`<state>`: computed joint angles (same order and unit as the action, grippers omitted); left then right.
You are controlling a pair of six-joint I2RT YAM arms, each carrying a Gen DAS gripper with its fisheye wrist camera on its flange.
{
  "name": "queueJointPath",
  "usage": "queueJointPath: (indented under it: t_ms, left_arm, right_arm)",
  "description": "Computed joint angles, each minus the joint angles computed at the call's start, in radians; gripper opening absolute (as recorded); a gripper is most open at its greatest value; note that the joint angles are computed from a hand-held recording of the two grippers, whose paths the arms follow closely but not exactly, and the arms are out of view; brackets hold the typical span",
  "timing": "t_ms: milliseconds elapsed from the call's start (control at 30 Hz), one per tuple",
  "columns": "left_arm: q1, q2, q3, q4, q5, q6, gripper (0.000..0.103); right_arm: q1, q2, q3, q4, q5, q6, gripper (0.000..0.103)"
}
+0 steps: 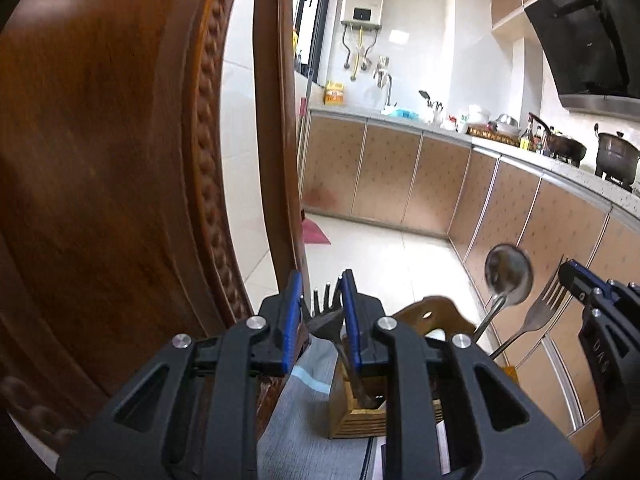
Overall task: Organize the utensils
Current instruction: 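Carry the forks to the holder with both tools and drop them in, then move both tools back over the black chopsticks on the cloth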
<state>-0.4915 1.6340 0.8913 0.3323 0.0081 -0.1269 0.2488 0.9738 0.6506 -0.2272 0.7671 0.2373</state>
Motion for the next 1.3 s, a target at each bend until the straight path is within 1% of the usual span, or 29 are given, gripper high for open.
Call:
queueJointPath:
  t_ms: [100, 233, 300, 333, 367, 400, 433, 467, 500, 533, 600, 633, 700, 733, 767, 800, 833, 867, 900, 933, 967, 1000, 1033, 1100, 1133, 1200, 1300]
  left_arm:
    - [-0.014, 0.042, 0.007, 0.020, -0.018, 0.017, 0.014]
    - [-0.031, 0.054, 0.005, 0.022, -0.019, 0.040, 0.014]
    - [-0.041, 0.049, 0.006, 0.013, -0.021, 0.049, 0.016]
    - [-0.040, 0.041, -0.003, 0.016, -0.016, 0.051, 0.016]
    - [-0.035, 0.037, -0.014, 0.027, -0.010, 0.052, 0.019]
    - [-0.034, 0.029, -0.025, 0.035, -0.010, 0.053, 0.025]
    - [-0.032, 0.018, -0.036, 0.038, -0.008, 0.055, 0.028]
    - [-0.027, 0.003, -0.050, 0.041, -0.002, 0.055, 0.036]
    - [-0.021, -0.013, -0.069, 0.047, 0.008, 0.055, 0.042]
    - [-0.006, -0.041, -0.096, 0.050, 0.038, 0.055, 0.044]
    - [0.019, -0.095, -0.145, 0.049, 0.082, 0.058, 0.053]
    - [0.027, -0.113, -0.167, 0.052, 0.092, 0.059, 0.056]
    - [0.058, -0.152, -0.212, 0.014, 0.144, 0.074, 0.057]
    - [0.069, -0.160, -0.225, -0.010, 0.167, 0.084, 0.057]
    - [0.085, -0.164, -0.239, -0.041, 0.198, 0.104, 0.057]
    - [0.092, -0.151, -0.244, -0.077, 0.221, 0.129, 0.053]
    - [0.093, -0.126, -0.245, -0.106, 0.228, 0.148, 0.050]
    - [0.088, -0.087, -0.231, -0.143, 0.230, 0.163, 0.044]
    - [0.076, -0.030, -0.195, -0.194, 0.230, 0.178, 0.042]
    - [0.063, 0.024, -0.165, -0.238, 0.229, 0.195, 0.041]
    - [0.053, 0.068, -0.139, -0.271, 0.229, 0.210, 0.041]
    - [0.033, 0.116, -0.113, -0.298, 0.213, 0.225, 0.040]
    - [0.023, 0.147, -0.113, -0.292, 0.195, 0.239, 0.040]
    - [-0.014, 0.194, -0.100, -0.293, 0.139, 0.253, 0.040]
    - [-0.031, 0.214, -0.085, -0.303, 0.118, 0.256, 0.041]
    - [-0.050, 0.244, -0.067, -0.311, 0.092, 0.255, 0.041]
    - [-0.060, 0.278, -0.033, -0.333, 0.071, 0.249, 0.041]
  right_arm:
    - [-0.027, 0.049, -0.030, 0.054, -0.053, 0.013, 0.002]
    - [-0.036, 0.088, -0.056, 0.083, -0.088, 0.042, 0.002]
    - [-0.040, 0.093, -0.063, 0.075, -0.100, 0.057, 0.006]
    - [-0.041, 0.088, -0.064, 0.060, -0.107, 0.063, 0.014]
    - [-0.040, 0.073, -0.069, 0.048, -0.113, 0.071, 0.029]
    - [-0.042, 0.044, -0.078, 0.030, -0.128, 0.080, 0.038]
    - [-0.040, 0.001, -0.090, 0.006, -0.140, 0.095, 0.051]
    - [-0.035, -0.038, -0.099, -0.018, -0.144, 0.108, 0.053]
    - [-0.028, -0.076, -0.105, -0.049, -0.144, 0.122, 0.053]
    - [-0.017, -0.128, -0.106, -0.104, -0.145, 0.142, 0.054]
    - [0.016, -0.215, -0.111, -0.205, -0.130, 0.183, 0.056]
    - [0.045, -0.267, -0.119, -0.275, -0.112, 0.222, 0.057]
    - [0.105, -0.347, -0.148, -0.391, -0.089, 0.305, 0.057]
    - [0.117, -0.362, -0.164, -0.423, -0.093, 0.333, 0.057]
    - [0.112, -0.358, -0.189, -0.449, -0.122, 0.360, 0.057]
    - [0.086, -0.344, -0.209, -0.450, -0.171, 0.359, 0.057]
    - [0.028, -0.296, -0.247, -0.410, -0.277, 0.336, 0.056]
    - [-0.023, -0.240, -0.278, -0.356, -0.365, 0.314, 0.050]
    - [-0.080, -0.137, -0.307, -0.282, -0.470, 0.297, 0.045]
    - [-0.089, -0.076, -0.325, -0.231, -0.514, 0.301, 0.038]
    - [-0.147, 0.033, -0.347, -0.132, -0.628, 0.278, 0.034]
    - [-0.160, 0.092, -0.353, -0.091, -0.659, 0.286, 0.034]
    - [-0.180, 0.180, -0.354, -0.033, -0.703, 0.300, 0.034]
    - [-0.188, 0.284, -0.350, 0.034, -0.752, 0.315, 0.034]
    - [-0.175, 0.313, -0.340, 0.042, -0.749, 0.322, 0.034]
    - [-0.139, 0.359, -0.319, 0.047, -0.723, 0.330, 0.034]
    - [-0.055, 0.397, -0.289, 0.033, -0.636, 0.359, 0.034]
